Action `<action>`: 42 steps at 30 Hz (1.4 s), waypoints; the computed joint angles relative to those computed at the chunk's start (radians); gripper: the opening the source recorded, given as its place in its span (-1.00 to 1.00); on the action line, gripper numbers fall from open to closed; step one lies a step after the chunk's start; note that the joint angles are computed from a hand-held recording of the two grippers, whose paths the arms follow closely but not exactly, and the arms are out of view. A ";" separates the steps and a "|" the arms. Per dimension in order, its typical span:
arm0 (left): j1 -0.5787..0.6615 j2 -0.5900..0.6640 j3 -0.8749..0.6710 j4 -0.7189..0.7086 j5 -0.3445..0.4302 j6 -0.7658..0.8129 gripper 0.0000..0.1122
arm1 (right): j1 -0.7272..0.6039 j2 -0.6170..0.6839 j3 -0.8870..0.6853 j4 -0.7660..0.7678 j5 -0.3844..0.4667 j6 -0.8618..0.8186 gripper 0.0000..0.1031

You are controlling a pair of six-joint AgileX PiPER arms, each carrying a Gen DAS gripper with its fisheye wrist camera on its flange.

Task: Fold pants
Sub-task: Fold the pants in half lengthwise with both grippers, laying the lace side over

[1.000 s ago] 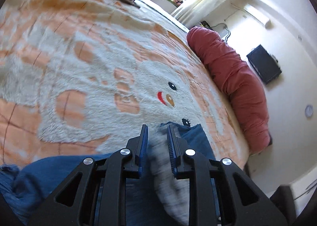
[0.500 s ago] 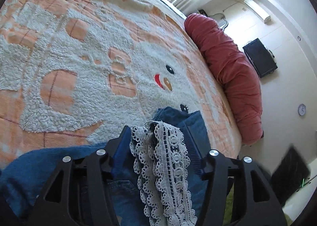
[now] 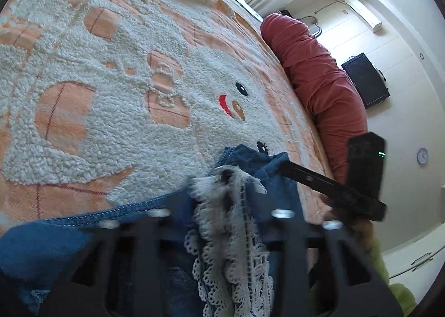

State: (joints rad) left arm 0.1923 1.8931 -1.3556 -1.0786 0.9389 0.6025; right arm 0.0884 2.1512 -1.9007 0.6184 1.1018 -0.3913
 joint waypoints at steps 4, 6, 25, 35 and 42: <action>-0.007 -0.036 0.021 -0.016 -0.013 0.044 -0.64 | -0.020 0.026 -0.008 0.086 0.035 -0.081 0.01; -0.004 -0.082 0.046 -0.038 -0.028 0.085 -0.65 | -0.033 0.011 0.018 0.134 0.035 -0.128 -0.39; -0.047 -0.089 0.019 0.257 -0.170 -0.102 -0.30 | 0.056 -0.099 0.213 -0.049 -0.309 -0.106 -0.46; -0.122 -0.304 0.117 0.506 -0.291 -0.254 0.36 | 0.009 -0.243 0.328 0.094 -0.323 -0.197 0.31; -0.190 -0.476 0.230 0.675 -0.356 -0.428 0.66 | -0.013 -0.399 0.468 0.158 -0.355 -0.290 0.56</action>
